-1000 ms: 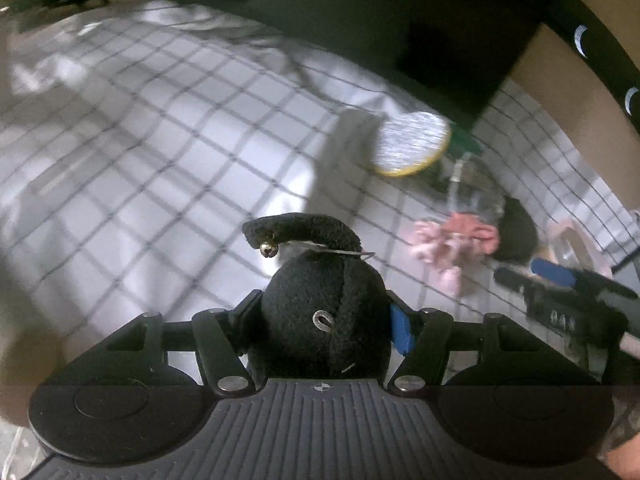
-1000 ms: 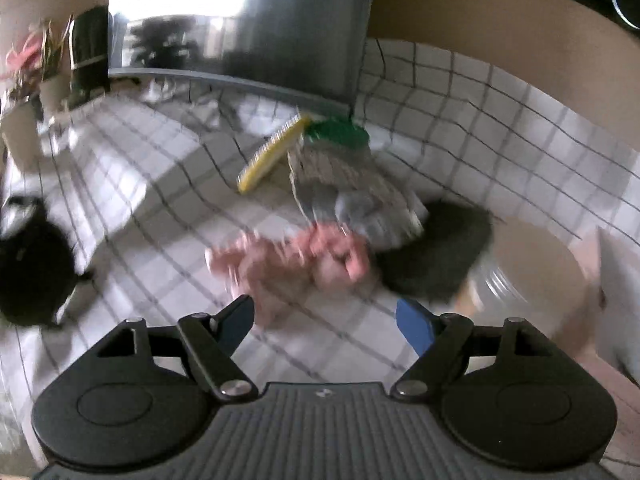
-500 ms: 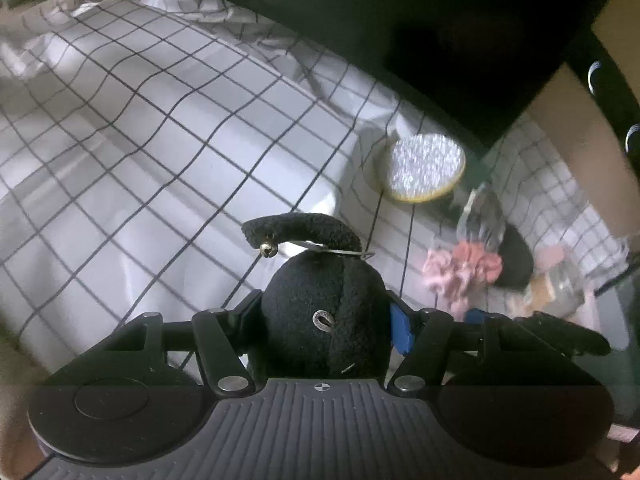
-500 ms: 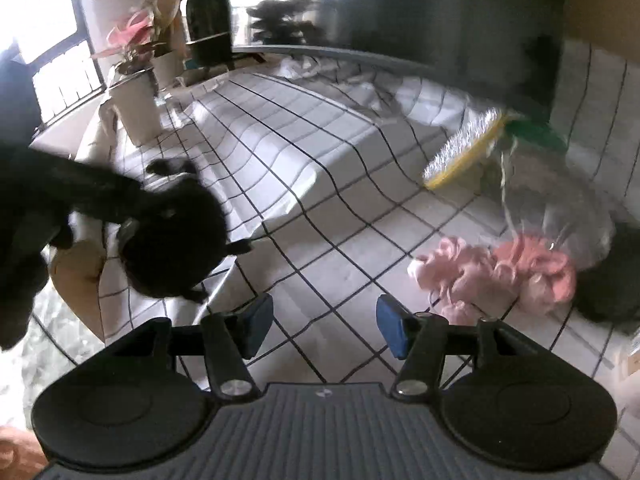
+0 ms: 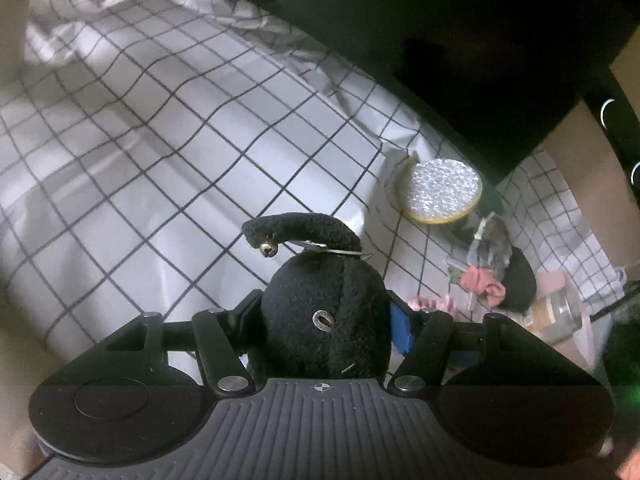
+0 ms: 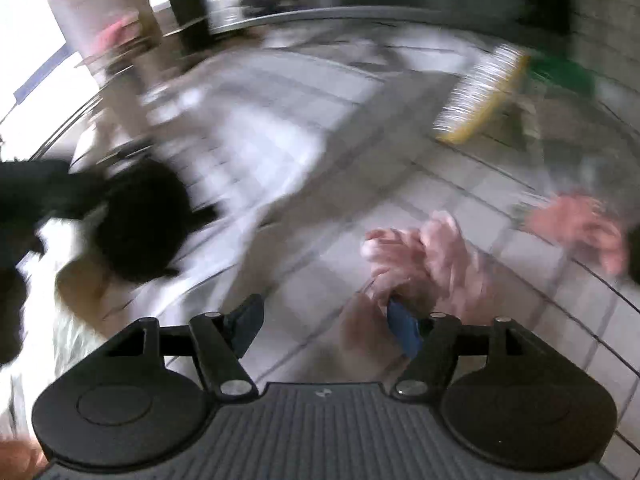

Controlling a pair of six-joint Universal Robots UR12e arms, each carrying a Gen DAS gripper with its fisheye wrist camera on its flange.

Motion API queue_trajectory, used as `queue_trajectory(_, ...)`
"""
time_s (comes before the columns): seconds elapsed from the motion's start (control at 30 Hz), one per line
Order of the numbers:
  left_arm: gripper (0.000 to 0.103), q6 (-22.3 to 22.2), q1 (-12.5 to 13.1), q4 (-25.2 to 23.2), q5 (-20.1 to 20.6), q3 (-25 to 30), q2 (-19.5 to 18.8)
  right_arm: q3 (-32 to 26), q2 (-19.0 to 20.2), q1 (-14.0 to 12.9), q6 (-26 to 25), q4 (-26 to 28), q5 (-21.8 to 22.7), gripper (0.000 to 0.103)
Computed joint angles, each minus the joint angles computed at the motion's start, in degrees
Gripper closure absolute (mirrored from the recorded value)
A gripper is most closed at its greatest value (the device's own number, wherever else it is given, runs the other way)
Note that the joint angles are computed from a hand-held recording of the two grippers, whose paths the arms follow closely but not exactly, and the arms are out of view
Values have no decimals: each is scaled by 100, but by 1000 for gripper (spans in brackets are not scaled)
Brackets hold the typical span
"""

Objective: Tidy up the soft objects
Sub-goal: 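Grasp the pink scrunchie with the right tool while the left tool holds the plush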

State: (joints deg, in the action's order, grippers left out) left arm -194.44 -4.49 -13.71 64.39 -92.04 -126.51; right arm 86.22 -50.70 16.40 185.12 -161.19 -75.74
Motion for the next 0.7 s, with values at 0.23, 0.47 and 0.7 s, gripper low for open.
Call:
queue_trajectory(0.23, 35, 129, -22, -147, -182, 67, -47, 131, -104, 208, -284, -439, -1487, 33)
queue_trajectory(0.47, 35, 212, 10, -295, -68, 0, 10, -89, 97, 172, 302, -351, -1770, 30)
queue_trajectory(0.7, 35, 179, 55, -447, 86, -74, 65, -435, 392, 219, 712, -10, -1926, 30)
